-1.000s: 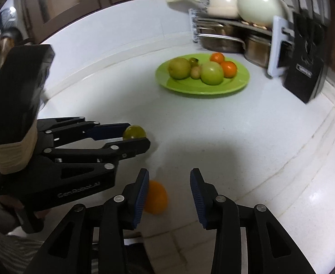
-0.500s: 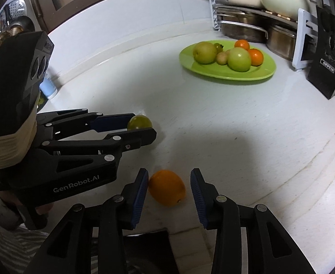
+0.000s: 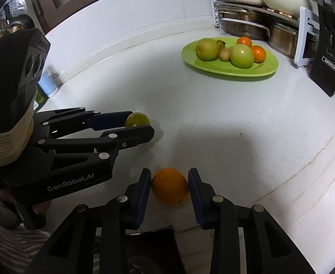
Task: Organize fruits
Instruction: 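Carry the tomato and the orange in both tools over the plate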
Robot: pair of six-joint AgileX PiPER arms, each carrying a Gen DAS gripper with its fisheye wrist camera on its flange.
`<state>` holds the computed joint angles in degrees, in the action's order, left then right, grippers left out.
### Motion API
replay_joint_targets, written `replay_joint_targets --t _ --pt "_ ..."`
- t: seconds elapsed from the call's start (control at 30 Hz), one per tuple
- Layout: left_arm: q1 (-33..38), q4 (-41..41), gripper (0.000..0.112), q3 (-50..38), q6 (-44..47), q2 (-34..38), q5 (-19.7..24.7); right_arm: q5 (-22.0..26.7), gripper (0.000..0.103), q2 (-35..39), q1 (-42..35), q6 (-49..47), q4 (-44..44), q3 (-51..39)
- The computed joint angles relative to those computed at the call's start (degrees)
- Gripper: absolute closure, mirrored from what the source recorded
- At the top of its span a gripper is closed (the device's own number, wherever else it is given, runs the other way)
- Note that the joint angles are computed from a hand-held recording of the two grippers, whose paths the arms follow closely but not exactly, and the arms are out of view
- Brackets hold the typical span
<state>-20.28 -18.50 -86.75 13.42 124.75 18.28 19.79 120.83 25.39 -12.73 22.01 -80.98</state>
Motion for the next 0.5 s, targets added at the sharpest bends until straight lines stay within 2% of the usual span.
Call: replay_joint_targets --t 0.5 --pt "0.6 -2.6 0.078 0.6 2.9 -2.8 -1.0 -3.7 0.068 -2.6 -0.1 8.4 -8.6 0.3"
